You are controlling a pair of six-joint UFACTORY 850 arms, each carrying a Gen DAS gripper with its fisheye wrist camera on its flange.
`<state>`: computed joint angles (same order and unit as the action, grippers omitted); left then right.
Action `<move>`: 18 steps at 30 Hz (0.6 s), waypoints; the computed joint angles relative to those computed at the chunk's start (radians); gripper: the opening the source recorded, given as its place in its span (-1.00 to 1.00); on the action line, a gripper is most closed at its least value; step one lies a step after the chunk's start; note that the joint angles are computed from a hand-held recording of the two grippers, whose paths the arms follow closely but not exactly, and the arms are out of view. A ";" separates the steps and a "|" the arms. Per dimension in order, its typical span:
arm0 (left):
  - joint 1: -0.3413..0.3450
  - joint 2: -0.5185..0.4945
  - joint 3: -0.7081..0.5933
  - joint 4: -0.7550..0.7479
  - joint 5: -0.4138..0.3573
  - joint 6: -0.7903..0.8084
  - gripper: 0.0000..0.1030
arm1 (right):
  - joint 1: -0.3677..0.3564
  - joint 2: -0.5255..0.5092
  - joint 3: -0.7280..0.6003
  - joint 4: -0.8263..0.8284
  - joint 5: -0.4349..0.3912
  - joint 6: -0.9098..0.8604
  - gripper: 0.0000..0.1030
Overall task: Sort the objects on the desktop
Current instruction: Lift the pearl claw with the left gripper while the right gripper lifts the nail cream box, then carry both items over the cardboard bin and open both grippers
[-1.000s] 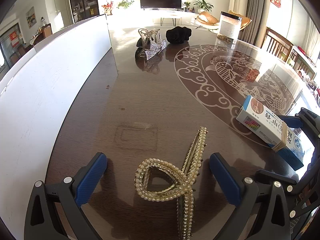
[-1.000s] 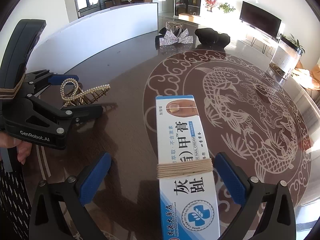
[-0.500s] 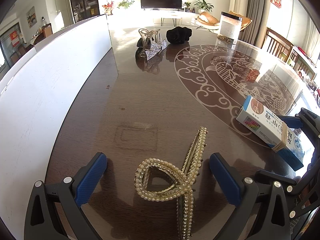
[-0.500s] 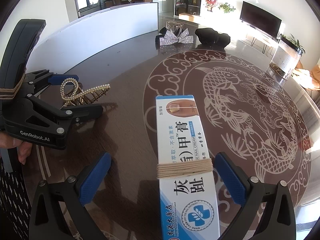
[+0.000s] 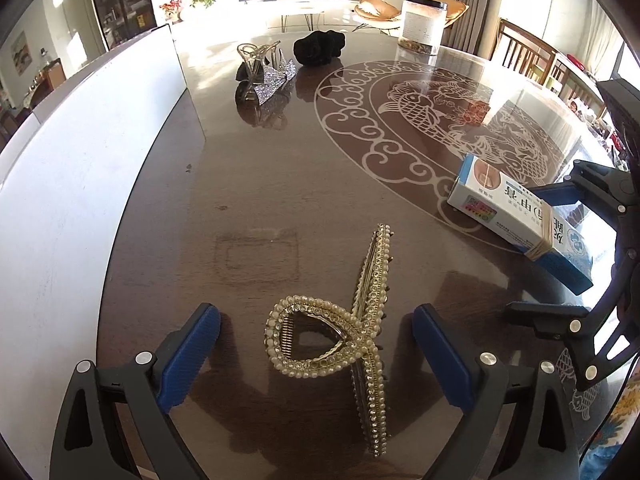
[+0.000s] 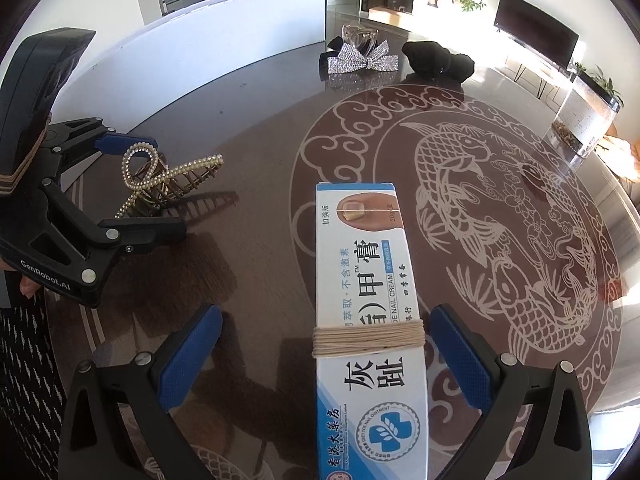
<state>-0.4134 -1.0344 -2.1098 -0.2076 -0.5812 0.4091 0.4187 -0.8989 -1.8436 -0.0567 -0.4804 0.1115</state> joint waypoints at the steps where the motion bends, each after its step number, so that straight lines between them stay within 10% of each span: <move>1: -0.001 0.004 0.006 -0.012 0.003 0.020 0.70 | -0.004 -0.019 -0.041 0.028 -0.057 -0.047 0.98; 6: -0.007 0.035 0.056 -0.080 0.036 0.105 -0.06 | -0.018 -0.067 -0.152 0.085 -0.195 -0.163 0.49; 8: -0.009 0.043 0.070 -0.080 0.048 0.106 -0.07 | -0.018 -0.060 -0.156 0.088 -0.211 -0.186 -0.15; 18: 0.033 0.143 0.197 -0.385 0.119 0.307 -0.12 | -0.062 0.141 0.141 0.371 0.023 -0.202 -0.15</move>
